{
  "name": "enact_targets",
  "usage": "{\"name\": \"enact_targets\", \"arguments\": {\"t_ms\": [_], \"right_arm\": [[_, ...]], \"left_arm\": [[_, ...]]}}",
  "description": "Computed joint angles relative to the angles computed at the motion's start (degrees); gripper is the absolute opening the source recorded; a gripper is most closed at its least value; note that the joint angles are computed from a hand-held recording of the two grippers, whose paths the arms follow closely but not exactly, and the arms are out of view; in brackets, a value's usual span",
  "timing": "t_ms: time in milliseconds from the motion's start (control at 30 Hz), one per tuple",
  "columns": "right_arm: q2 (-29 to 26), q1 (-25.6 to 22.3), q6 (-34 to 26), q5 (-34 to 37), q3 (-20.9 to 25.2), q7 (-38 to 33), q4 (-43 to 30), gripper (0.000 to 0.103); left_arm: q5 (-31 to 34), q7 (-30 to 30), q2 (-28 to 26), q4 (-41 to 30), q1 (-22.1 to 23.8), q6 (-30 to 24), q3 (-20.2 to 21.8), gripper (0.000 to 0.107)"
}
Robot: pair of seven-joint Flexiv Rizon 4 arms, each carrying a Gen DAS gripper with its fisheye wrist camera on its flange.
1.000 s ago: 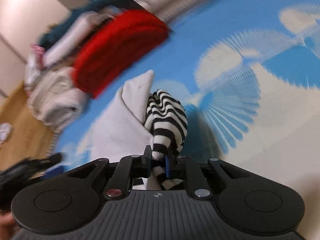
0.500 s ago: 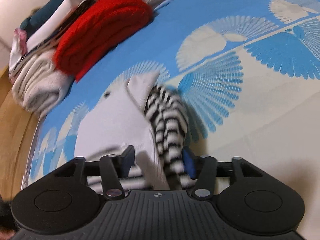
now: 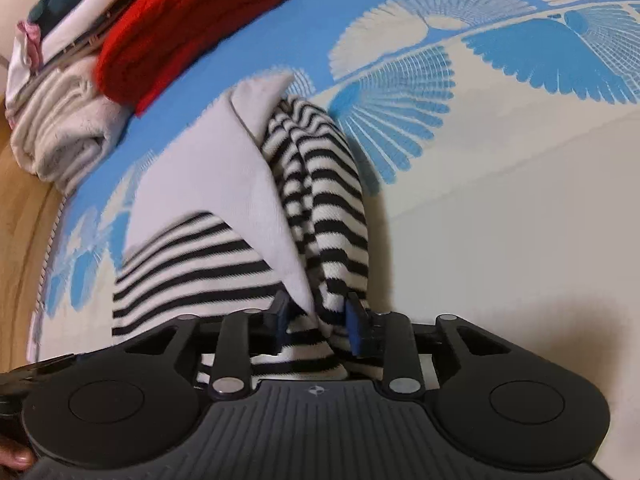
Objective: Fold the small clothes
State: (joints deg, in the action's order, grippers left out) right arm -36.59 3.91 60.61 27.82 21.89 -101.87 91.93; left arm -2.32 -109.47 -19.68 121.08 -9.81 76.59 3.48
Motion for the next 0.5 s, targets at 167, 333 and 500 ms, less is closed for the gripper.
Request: {"name": "enact_targets", "arguments": {"t_ms": [167, 333, 500], "right_arm": [[3.73, 3.79, 8.29, -3.82, -3.09, 2.66, 4.80, 0.031], [11.90, 5.03, 23.46, -8.50, -1.88, 2.42, 14.22, 0.048], [21.81, 2.25, 34.55, -10.49, 3.06, 1.28, 24.67, 0.091]], "left_arm": [[13.09, -14.04, 2.58, -3.76, -9.04, -1.59, 10.13, 0.075], [32.70, -34.37, 10.78, -8.26, -18.06, -11.35, 16.10, 0.092], [52.36, -50.52, 21.65, -9.13, -24.33, -25.68, 11.26, 0.102]]}}
